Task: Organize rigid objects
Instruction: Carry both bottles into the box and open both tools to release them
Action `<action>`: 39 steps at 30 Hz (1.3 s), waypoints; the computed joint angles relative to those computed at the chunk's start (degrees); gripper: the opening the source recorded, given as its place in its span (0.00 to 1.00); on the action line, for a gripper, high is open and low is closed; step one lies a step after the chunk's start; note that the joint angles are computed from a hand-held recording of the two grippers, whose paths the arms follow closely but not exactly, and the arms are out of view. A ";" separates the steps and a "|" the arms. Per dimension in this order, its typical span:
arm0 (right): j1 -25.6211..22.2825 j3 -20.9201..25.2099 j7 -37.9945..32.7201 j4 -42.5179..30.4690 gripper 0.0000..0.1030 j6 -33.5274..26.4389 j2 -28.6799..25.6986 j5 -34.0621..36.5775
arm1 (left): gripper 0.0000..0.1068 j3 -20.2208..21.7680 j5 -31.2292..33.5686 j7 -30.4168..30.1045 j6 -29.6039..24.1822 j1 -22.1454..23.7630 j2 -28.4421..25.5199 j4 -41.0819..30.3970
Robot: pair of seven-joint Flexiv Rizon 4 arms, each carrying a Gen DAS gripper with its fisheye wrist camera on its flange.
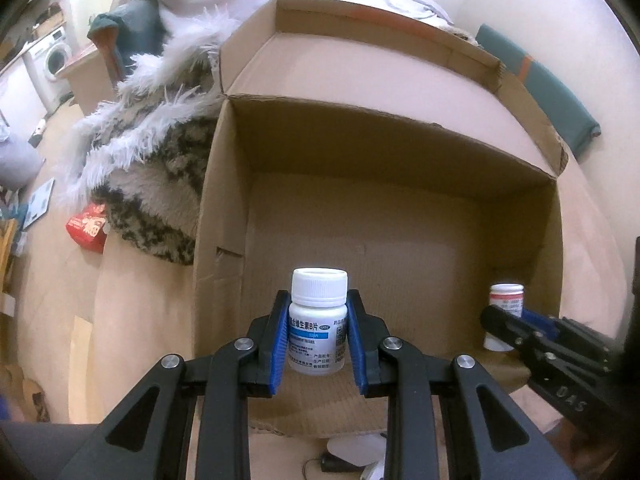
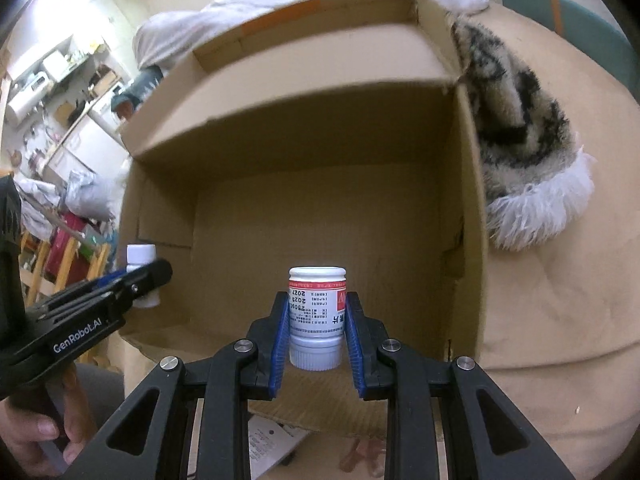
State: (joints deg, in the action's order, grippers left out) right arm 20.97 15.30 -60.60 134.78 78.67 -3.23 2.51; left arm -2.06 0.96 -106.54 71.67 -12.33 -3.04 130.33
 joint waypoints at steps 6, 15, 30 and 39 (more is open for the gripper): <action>0.34 -0.03 -0.42 -2.63 0.27 -2.34 -2.78 -0.98 | 0.23 0.39 3.13 -1.73 0.89 0.36 -0.76 -0.78; -0.35 0.62 -2.48 -5.36 0.27 -7.32 -4.13 1.98 | 0.23 0.72 2.33 -0.80 -0.18 0.19 -2.52 -0.99; -1.38 1.93 -7.92 -6.67 0.75 -5.39 -3.41 10.24 | 0.23 1.26 5.17 -3.47 -1.06 -0.35 -2.35 -1.90; -1.56 1.88 -9.41 -6.03 0.75 -0.58 -2.18 13.47 | 0.55 0.97 7.45 -4.00 -0.73 -0.46 -0.54 -2.13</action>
